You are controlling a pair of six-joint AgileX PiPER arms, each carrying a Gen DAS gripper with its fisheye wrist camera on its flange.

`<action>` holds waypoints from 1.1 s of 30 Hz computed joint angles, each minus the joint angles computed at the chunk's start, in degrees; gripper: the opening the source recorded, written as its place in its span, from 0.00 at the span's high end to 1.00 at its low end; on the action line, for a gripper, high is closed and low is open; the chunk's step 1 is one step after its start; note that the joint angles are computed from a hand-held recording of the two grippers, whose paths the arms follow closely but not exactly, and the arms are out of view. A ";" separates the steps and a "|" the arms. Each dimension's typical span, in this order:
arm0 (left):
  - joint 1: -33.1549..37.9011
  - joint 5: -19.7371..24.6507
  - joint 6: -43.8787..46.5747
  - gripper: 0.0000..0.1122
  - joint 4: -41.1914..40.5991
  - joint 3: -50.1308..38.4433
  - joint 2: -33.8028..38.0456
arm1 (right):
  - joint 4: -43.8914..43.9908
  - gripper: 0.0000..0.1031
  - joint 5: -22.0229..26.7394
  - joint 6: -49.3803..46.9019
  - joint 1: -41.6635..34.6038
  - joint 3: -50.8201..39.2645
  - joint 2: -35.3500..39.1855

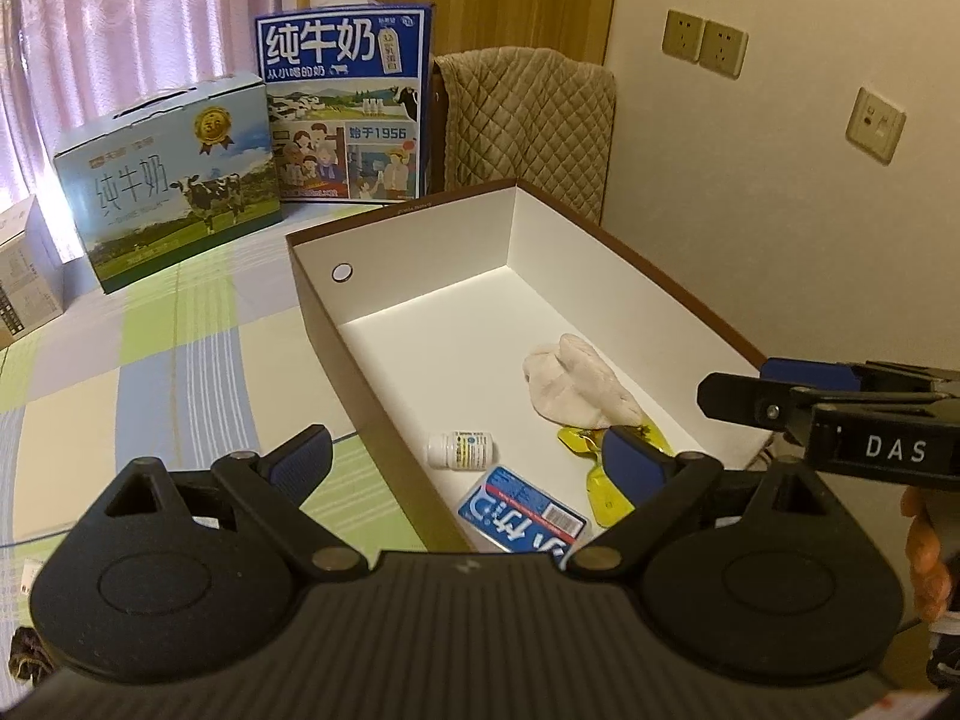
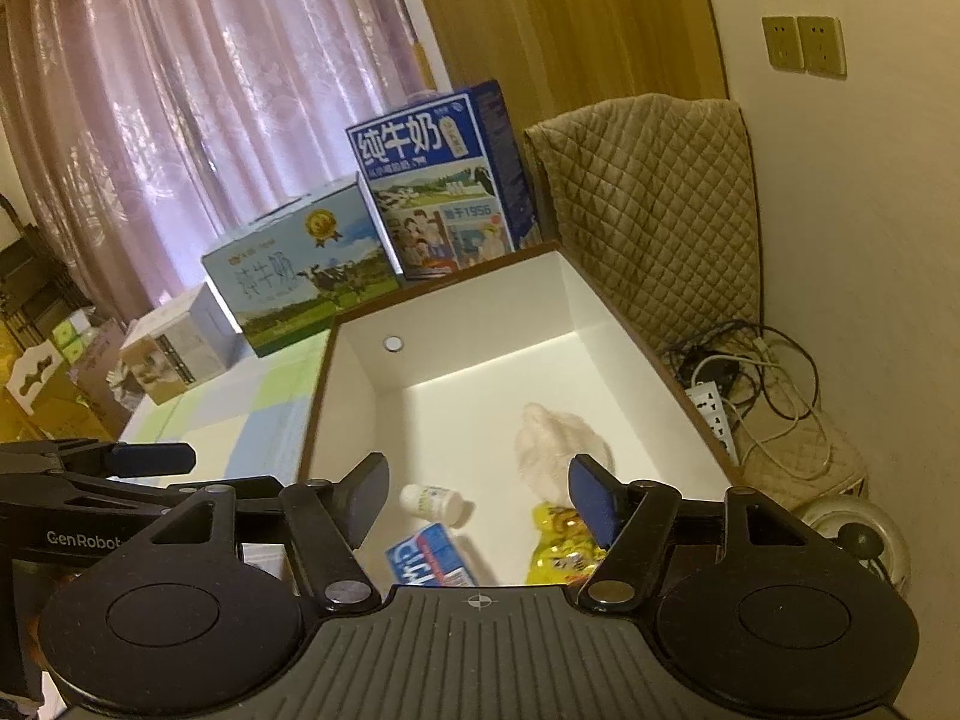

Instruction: Organize objects

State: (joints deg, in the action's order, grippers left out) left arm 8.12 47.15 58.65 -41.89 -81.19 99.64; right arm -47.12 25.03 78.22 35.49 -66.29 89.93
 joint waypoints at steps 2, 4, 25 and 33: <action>1.43 1.18 1.13 0.15 -1.10 1.01 -1.30 | -3.86 0.38 1.19 4.54 2.26 0.53 -0.82; 3.21 2.58 2.72 0.15 -2.46 1.97 -2.49 | -7.12 0.38 2.32 8.25 4.54 0.86 -1.32; 25.32 12.39 14.77 0.14 -6.35 8.25 -9.04 | -15.21 0.38 7.33 19.53 19.80 -4.79 5.74; 31.58 12.97 19.26 0.14 -6.60 9.35 -8.41 | -13.28 0.37 5.11 18.18 21.80 -7.52 10.90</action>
